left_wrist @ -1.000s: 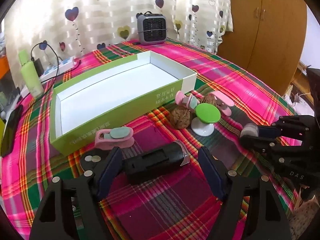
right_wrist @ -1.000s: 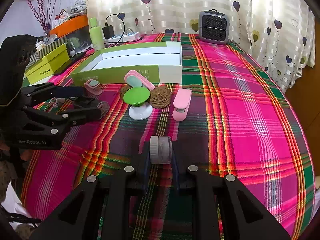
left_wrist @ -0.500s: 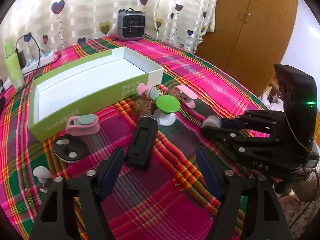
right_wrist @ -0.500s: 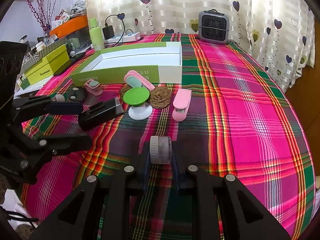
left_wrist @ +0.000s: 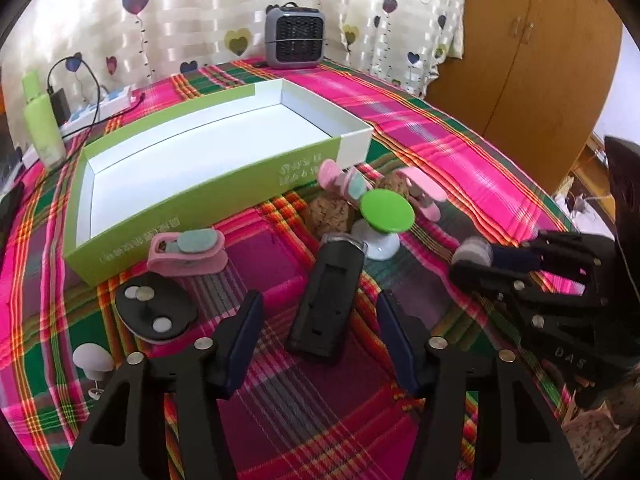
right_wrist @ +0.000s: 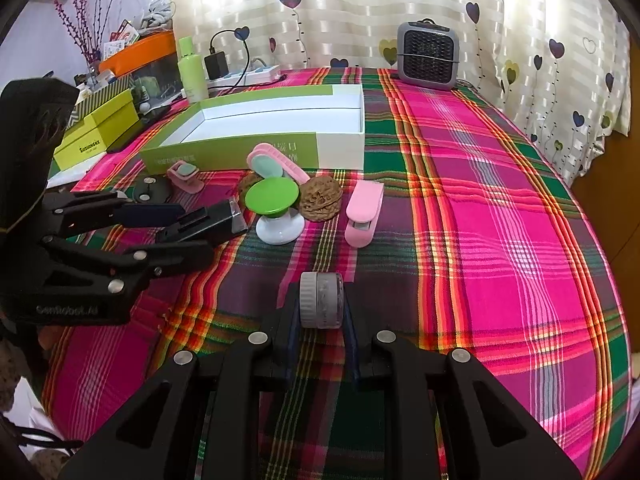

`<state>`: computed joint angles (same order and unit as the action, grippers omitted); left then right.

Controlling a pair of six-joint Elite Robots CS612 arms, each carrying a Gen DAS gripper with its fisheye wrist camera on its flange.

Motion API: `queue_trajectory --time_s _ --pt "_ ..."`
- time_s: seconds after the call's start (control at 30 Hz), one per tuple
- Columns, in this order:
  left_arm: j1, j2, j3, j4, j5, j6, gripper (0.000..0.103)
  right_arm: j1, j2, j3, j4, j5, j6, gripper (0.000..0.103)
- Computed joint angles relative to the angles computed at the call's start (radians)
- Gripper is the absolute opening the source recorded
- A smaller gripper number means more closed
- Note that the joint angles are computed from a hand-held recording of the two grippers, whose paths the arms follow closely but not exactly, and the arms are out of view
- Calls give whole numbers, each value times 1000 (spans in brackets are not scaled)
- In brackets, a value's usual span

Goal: Organize objects
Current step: 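Close left gripper on black rectangular holder while right gripper holds white round cap, then carry black holder and white cap with both grippers over the white box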

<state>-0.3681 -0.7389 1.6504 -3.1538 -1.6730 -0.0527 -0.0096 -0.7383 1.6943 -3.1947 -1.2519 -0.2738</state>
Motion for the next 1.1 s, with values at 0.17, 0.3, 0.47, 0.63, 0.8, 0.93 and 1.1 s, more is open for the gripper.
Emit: queue_trajectory --time_s 0.17,0.3,0.47,0.63,0.8,0.93,1.1 --pt "-2 7 -11 -4 15 -12 49 -2 1 -4 5 7 -4 20" --pt "-4 9 -16 -2 15 -18 43 -2 2 -7 10 11 -5 20" --pt "-7 8 -15 -2 30 -21 34 -2 3 -9 13 12 -5 20" --pt "-7 7 -14 0 40 -38 25 -1 3 -13 17 11 -8 20" --pt "-13 3 -7 -1 64 -53 25 0 4 -14 20 10 -12 20" --pt "-14 1 -3 -1 69 -75 25 1 3 -18 32 21 -19 20" --pt "-16 -2 2 1 77 -90 25 2 2 -19 39 38 -28 20"
